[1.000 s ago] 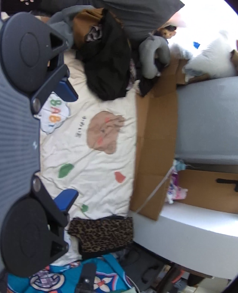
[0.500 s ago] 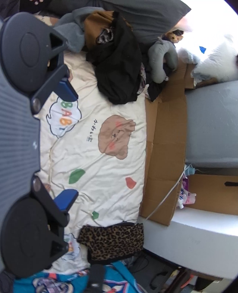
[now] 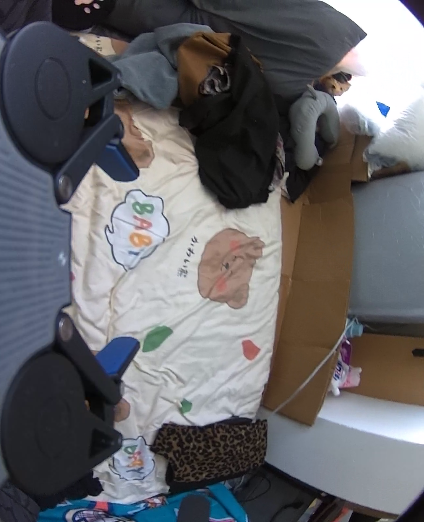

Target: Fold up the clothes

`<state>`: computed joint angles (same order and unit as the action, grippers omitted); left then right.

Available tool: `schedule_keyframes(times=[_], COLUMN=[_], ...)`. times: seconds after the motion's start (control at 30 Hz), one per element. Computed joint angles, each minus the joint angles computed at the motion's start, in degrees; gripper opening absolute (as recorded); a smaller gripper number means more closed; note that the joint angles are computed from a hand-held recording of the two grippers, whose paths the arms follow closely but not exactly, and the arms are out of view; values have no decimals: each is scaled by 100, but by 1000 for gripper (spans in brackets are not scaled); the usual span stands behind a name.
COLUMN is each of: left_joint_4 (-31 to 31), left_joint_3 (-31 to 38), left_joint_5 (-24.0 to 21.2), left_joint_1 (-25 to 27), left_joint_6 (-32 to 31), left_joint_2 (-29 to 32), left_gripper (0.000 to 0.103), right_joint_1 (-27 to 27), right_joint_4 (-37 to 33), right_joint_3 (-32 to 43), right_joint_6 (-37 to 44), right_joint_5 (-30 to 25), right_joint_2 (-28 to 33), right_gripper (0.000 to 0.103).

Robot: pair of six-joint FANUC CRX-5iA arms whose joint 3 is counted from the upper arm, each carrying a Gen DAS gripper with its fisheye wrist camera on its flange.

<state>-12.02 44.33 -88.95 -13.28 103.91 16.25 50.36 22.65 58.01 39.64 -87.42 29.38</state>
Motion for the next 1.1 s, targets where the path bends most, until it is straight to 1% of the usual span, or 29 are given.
schedule_keyframes(times=[0.07,0.2,0.33,0.47,0.57,0.73,0.93,1.1], left_joint_4=[-65,106,234,123,305,316,248,238], left_joint_3=[-121,-135,-121,-172,-179,-247,-229,-230], left_joint_5=[64,-66,-86,-22,-95,-51,-37,-4], left_joint_1=[-17,58,114,79,162,166,158,155], left_joint_6=[-12,-96,-110,-136,-125,-203,-190,-170], left_joint_2=[-93,-95,-103,-164,-139,-204,-214,-229], left_gripper=[103,103,103,103,103,103,103,103], right_joint_1=[24,145,146,234,256,257,293,243], right_joint_4=[-57,114,-136,-79,-135,-240,-124,-237], right_joint_3=[100,3,63,218,259,383,694,662], right_joint_6=[30,218,298,493,556,609,885,905], right_joint_5=[-74,-68,-121,-215,-245,-373,-594,-662], right_joint_2=[52,54,71,188,213,293,522,518], right_gripper=[102,102,102,102,102,102,102,102])
